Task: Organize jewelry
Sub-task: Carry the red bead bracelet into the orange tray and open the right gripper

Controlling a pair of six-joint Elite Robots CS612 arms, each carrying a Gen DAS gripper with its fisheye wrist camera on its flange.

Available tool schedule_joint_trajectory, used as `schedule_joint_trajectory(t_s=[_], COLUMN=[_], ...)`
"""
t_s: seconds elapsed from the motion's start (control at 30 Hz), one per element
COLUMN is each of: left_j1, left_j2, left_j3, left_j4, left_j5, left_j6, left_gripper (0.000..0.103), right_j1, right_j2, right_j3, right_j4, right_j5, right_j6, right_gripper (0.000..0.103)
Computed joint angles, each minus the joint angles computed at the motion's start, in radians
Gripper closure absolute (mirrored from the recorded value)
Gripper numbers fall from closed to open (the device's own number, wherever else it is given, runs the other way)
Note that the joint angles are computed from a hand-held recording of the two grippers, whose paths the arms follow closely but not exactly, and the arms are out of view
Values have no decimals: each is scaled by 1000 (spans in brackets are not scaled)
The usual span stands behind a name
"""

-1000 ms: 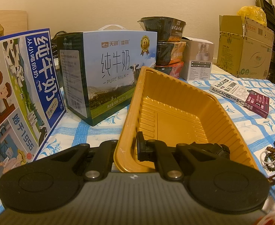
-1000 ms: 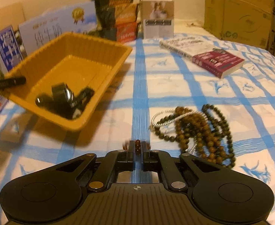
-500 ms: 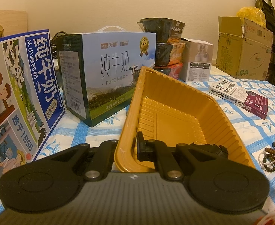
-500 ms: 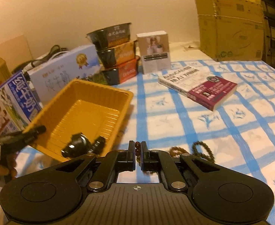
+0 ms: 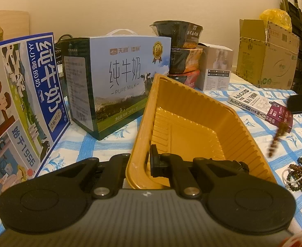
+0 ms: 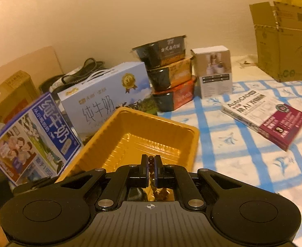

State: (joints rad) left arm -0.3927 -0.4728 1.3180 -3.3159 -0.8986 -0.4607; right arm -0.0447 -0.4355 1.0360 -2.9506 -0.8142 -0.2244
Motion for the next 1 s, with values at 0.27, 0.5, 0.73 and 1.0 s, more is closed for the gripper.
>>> schedule_joint_trajectory(t_s=[0.27,0.5,0.73,1.0], left_j1=[0,1,0,-1], left_j2=[-1,-1,-5,-5], left_j3=[2,1,4,6], left_j4=[-2,-1,4,2], left_j5=[-2,-4,-5,-3], left_j6=[3,3,-4,-5], left_gripper=[97,97,97,97], right_j1=[39,48,28,-14], right_j2=[64,57,0,-61], right_j3=[-94,-77,31,176], right_j4=[69,57,52,24], right_j5=[-32,-78,-98,-169], right_j6=[31,56,35,45], right_gripper=[98,61,54,54])
